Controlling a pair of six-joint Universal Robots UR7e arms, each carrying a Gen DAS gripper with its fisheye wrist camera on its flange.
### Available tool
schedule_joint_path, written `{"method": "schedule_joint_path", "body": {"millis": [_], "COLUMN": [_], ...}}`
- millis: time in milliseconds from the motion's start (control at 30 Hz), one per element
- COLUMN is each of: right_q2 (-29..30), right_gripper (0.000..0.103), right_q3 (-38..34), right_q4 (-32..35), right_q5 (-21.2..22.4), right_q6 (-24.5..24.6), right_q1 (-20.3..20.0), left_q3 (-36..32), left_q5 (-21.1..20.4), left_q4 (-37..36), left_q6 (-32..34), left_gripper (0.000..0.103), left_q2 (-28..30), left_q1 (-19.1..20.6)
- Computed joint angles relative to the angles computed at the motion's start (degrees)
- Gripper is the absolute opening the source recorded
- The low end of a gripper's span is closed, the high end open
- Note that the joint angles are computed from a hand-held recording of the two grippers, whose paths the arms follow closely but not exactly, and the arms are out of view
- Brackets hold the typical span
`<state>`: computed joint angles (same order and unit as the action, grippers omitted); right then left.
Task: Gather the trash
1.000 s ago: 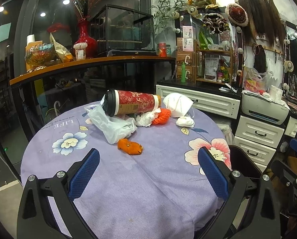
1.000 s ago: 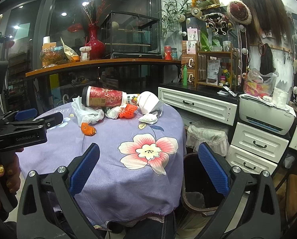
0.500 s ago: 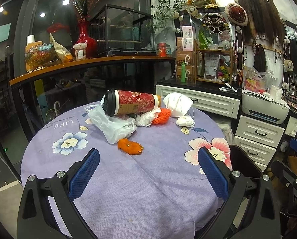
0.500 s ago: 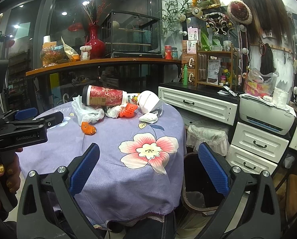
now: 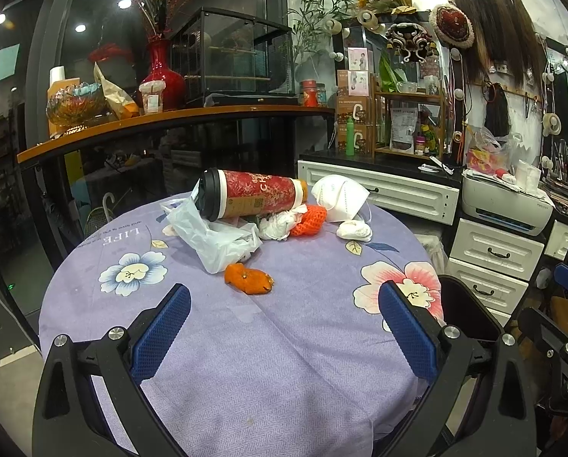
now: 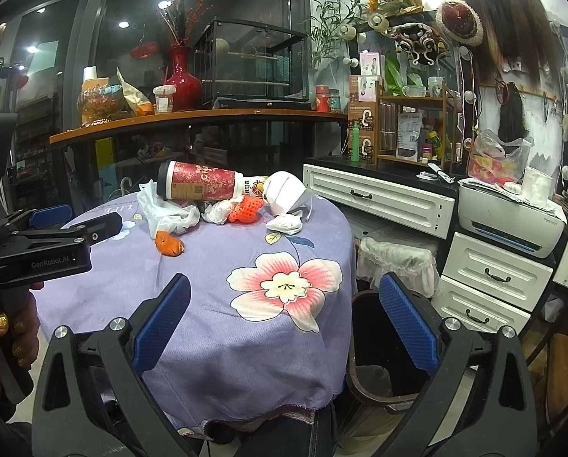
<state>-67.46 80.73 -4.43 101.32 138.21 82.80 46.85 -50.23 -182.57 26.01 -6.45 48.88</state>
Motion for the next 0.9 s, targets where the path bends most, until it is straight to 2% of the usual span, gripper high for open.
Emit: {"method": "schedule_joint_path", "body": {"millis": [633,900], "right_q2": [-0.32,1.93], "right_gripper": [0.098,0.098], "right_q3": [0.30,-0.91], "right_q4": [0.25,0.09], "right_q5": [0.16,0.69], "right_q6": [0.01,0.17], "right_q1": [-0.03,-0.70], "left_q3": [0.02,-1.59], "left_q5": [0.12,0.53], "left_q4": [0.37,2.80], "left_q6": [-0.12,-0.81], "left_gripper": [0.098,0.098], "left_q2": [0.03,0.92], "left_q1": [0.12,0.56]}}
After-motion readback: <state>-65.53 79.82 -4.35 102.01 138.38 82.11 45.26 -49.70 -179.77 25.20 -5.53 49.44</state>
